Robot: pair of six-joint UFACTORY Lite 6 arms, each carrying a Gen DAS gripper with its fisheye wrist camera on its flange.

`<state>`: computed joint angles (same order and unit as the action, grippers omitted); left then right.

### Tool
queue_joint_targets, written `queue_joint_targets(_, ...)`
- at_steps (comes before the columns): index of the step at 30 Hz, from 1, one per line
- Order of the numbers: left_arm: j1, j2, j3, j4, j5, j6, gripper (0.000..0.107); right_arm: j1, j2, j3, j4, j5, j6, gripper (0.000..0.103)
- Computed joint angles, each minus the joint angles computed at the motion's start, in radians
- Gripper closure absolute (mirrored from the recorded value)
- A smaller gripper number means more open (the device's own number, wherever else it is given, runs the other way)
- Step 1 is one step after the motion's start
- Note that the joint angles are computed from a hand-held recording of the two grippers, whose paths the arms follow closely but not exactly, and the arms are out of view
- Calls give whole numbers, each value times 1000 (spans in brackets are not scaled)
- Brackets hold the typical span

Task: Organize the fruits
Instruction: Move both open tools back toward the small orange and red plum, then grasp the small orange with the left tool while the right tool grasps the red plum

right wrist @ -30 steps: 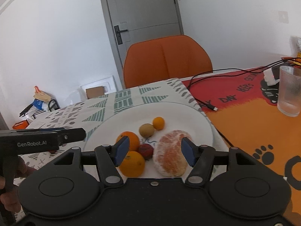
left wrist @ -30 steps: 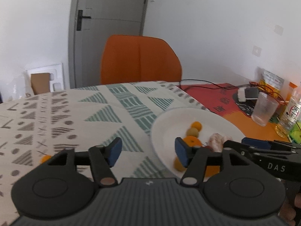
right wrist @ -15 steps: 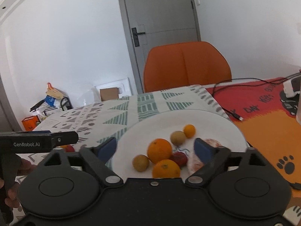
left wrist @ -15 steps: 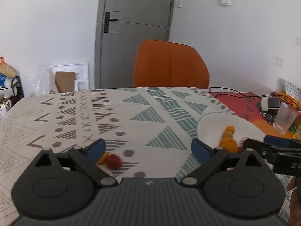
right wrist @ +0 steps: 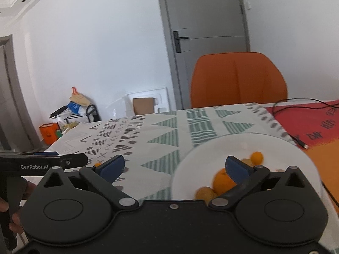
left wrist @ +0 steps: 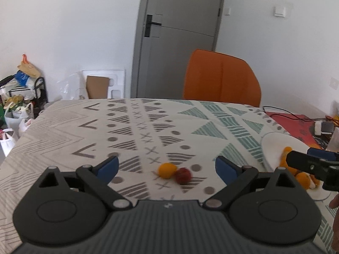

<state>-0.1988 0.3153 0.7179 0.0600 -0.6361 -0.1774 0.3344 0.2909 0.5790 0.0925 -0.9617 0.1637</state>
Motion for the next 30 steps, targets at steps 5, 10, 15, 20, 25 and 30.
queue_joint_targets(5,63,-8,-21,56,-16,-27,10,50,31,63,16,39,-21,0)
queue_joint_targets(10,112,6,-26,108,-37,-50,10,82,75,155,-7,126,-43,20)
queue_joint_targets(15,165,39,-3,186,-39,-112,12,104,137,269,-48,216,-51,24)
queue_joint_targets(20,197,69,23,226,-40,-128,18,111,217,390,-109,299,-17,37)
queue_joint_targets(25,224,103,57,265,-37,-154,24,127,280,490,-134,372,2,47)
queue_joint_targets(30,241,137,83,287,-44,-171,27,133,331,565,-174,421,26,55)
